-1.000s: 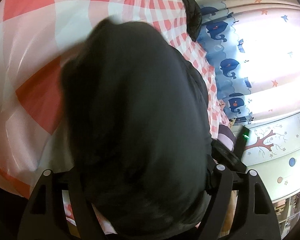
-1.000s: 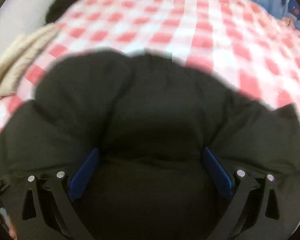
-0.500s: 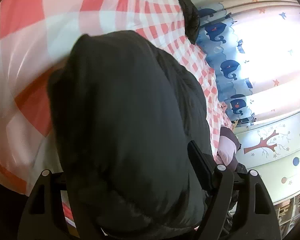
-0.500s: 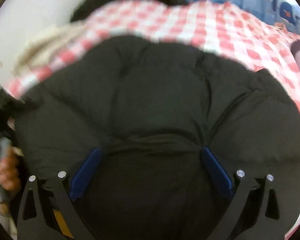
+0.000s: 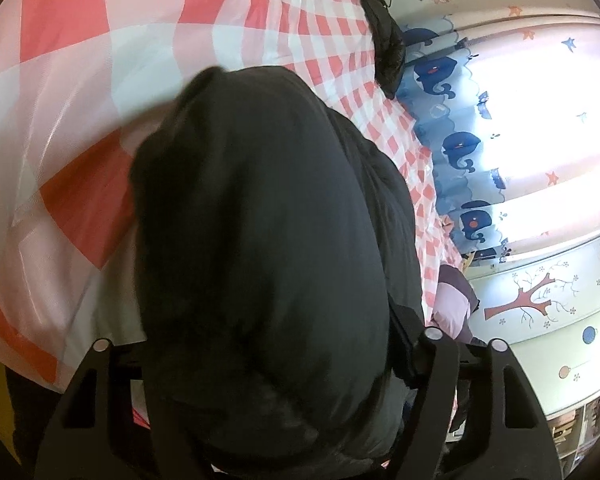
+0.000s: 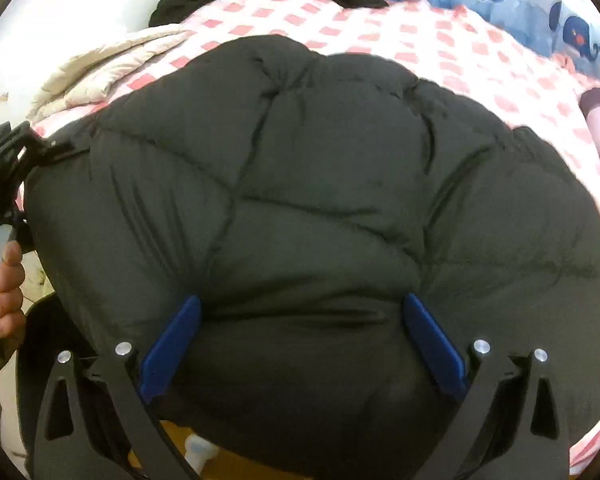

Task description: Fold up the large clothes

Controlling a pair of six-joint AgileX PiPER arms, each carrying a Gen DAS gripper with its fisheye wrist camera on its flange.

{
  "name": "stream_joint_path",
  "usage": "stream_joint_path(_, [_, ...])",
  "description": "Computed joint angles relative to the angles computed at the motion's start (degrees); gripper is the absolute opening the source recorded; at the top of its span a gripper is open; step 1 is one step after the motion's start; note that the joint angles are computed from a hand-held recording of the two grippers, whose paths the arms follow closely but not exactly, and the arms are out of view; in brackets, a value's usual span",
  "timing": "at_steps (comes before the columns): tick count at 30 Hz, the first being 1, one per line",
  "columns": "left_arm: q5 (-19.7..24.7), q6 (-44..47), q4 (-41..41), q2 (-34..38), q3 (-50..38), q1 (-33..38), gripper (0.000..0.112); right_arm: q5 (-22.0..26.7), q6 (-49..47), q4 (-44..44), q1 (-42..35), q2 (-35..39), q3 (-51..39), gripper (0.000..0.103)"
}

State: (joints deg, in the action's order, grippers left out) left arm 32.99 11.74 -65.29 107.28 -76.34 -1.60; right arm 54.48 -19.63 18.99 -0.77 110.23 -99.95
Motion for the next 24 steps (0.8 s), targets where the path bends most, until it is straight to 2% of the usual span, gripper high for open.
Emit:
stream_joint_path(2, [0.19,0.87,-0.2,-0.27,0.46,0.17,0.06,-2.68,0.06,0.56,0.01,-1.39,0.79,0.097])
stream_joint_path(5, [-0.03,4.62,-3.38,-3.24,4.26,0.53,0.058,2.28,2.19,-3.79,1.71,4.15,-4.73,0.098])
stream_joint_path(7, [-0.59,4.1,-2.03,-3.92,3.95,0.03,0.057,1.58,1.53,-2.48,1.3,3.47,-4.38,0.097])
stream_joint_path(10, [-1.13,2.44,0.13,-4.16,3.34,-0.48,0.056,-2.03,1.0,1.14,-0.3,1.38,-3.14,0.097])
stream_joint_path(12, [-2.07,2.15,0.45,-4.71,3.75,-1.0,0.054,1.76,2.37,0.25,0.04,5.14,-7.58,0.097])
stream_joint_path(13, [-2.49,1.55,1.11,-4.85,3.58,-1.38,0.052,1.61,3.31,-2.33,1.16,6.84,-8.44,0.098])
stream_joint_path(16, [-4.02,0.57,3.53,-7.36,5.48,-2.38,0.047,0.7,3.68,-3.39,1.75,5.46,-6.47,0.097])
stream_joint_path(18, [-4.27,-1.23,6.03,-8.01,5.04,-2.82,0.043,-4.6,1.49,-0.14,1.24,1.51,-1.81,0.097])
stream_joint_path(19, [-4.68,-1.67,6.89,-8.46,5.02,-3.18,0.041,-5.61,1.0,-0.56,1.8,0.63,-0.87,0.097])
stream_joint_path(21, [-6.11,-4.18,10.91,-10.08,5.15,-5.06,0.037,-1.94,1.57,-2.92,3.22,3.42,-3.6,0.098])
stream_joint_path(24, [-8.69,-11.83,22.47,-11.98,3.11,-9.81,0.033,-3.17,2.73,-6.23,4.69,4.04,-2.21,0.098])
